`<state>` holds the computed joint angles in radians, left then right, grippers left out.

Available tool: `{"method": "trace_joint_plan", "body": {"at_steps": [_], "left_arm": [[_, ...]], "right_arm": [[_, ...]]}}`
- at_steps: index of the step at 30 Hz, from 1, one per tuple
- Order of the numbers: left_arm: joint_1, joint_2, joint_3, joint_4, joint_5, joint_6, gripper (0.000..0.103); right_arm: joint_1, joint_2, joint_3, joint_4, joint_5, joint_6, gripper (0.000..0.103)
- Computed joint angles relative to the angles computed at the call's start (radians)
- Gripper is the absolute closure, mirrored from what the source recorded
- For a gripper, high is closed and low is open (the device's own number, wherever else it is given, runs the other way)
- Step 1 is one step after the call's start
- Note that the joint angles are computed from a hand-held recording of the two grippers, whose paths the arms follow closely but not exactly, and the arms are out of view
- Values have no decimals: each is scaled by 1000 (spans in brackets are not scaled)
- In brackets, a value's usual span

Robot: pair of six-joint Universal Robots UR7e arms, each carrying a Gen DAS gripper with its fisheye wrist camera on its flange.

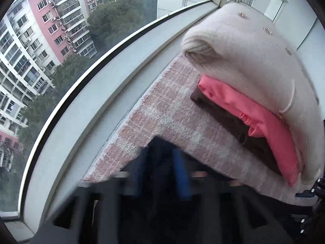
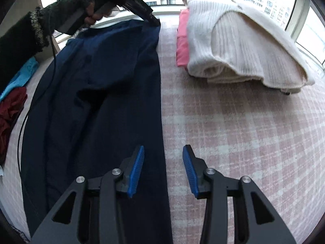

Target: Fold clothes

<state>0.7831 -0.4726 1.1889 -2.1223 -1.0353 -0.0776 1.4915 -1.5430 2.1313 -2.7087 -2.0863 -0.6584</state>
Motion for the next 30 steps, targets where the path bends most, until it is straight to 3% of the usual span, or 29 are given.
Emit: {"method": "trace_joint_plan", "body": {"at_steps": [2, 4, 8, 10, 13, 16, 17, 19, 22, 24, 30], "left_arm": [[-8, -14, 30, -46, 12, 3, 96], [-10, -34, 66, -108, 9, -2, 98], [-11, -35, 77, -159, 21, -9, 96], [-27, -31, 88, -102, 67, -29, 81], [-48, -67, 111, -111, 72, -84, 75], [-104, -156, 201, -113, 155, -100, 73], [-122, -190, 232, -114, 167, -111, 73], [-118, -240, 242, -149, 167, -81, 73], [-208, -423, 426, -155, 131, -157, 66], [-264, -561, 557, -146, 127, -216, 58], [-499, -944, 800, 184, 145, -666, 58]], "right_arm": [[-4, -9, 3, 14, 13, -7, 101], [-9, -12, 7, 6, 15, -12, 101], [-9, -11, 15, -16, 4, -24, 101], [0, -18, 7, 9, -5, -7, 101], [-1, -57, -18, 86, 37, 70, 100], [-40, -192, -18, 197, 145, 114, 90], [-56, -238, -22, 236, 183, 127, 82], [-75, -323, 5, 293, 177, 92, 78], [-112, -446, 47, 401, 156, 34, 78], [-167, -538, 73, 501, 194, -8, 78], [-268, -720, 177, 680, 331, -199, 78]]}}
